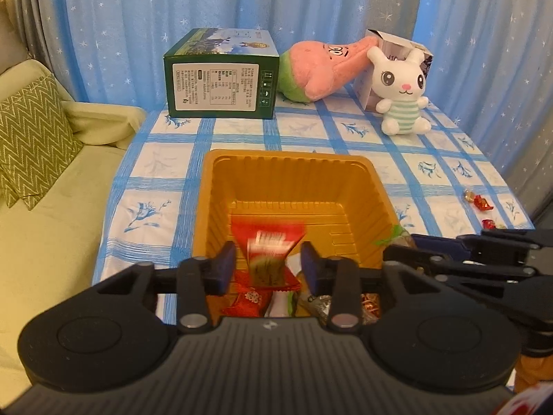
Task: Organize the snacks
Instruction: 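Open both grippers to drop the candies into the tray, then withdraw both grippers from the tray toward the remaining candies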
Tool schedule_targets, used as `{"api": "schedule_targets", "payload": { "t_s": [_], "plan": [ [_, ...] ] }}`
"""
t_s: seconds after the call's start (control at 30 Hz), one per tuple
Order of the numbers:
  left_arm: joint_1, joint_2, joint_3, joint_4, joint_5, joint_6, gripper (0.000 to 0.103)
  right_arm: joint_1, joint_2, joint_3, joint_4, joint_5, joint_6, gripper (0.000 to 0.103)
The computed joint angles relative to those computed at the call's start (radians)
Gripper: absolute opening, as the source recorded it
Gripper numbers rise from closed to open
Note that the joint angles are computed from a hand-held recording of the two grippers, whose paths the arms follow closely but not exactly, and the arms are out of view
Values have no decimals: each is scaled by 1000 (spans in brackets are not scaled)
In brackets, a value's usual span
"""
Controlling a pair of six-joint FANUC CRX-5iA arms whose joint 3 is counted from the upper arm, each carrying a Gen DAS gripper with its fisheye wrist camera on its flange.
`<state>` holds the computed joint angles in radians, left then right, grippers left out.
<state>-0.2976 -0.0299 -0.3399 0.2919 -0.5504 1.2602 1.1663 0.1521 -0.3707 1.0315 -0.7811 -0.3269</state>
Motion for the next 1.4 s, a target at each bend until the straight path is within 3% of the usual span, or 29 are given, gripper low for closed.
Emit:
{"api": "schedule_targets", "payload": {
  "t_s": [0.57, 0.73, 0.83, 0.9, 0.93, 1.0, 1.13, 1.4],
  "plan": [
    [11, -64, -60, 12, 1, 2, 44, -18, -21, -17, 17, 16, -54, 21],
    [18, -74, -67, 13, 8, 6, 44, -34, -22, -20, 58, 34, -97, 21],
    [25, -82, -80, 28, 16, 2, 45, -68, -40, -61, 144, 100, -201, 22],
    [29, -90, -87, 35, 17, 2, 46, -81, -51, -79, 158, 121, -253, 30],
    [31, -95, -92, 37, 18, 1, 47, -81, -56, -86, 163, 116, -274, 49],
    [32, -104, -98, 38, 18, 3, 47, -75, -71, -109, 189, 100, -319, 62],
    [31, -128, -112, 38, 15, 11, 50, -35, -107, -137, 144, 56, -312, 62],
    [0, -207, -141, 7, -8, 65, 58, 133, -183, -177, 21, -152, -374, 62]
  ]
}}
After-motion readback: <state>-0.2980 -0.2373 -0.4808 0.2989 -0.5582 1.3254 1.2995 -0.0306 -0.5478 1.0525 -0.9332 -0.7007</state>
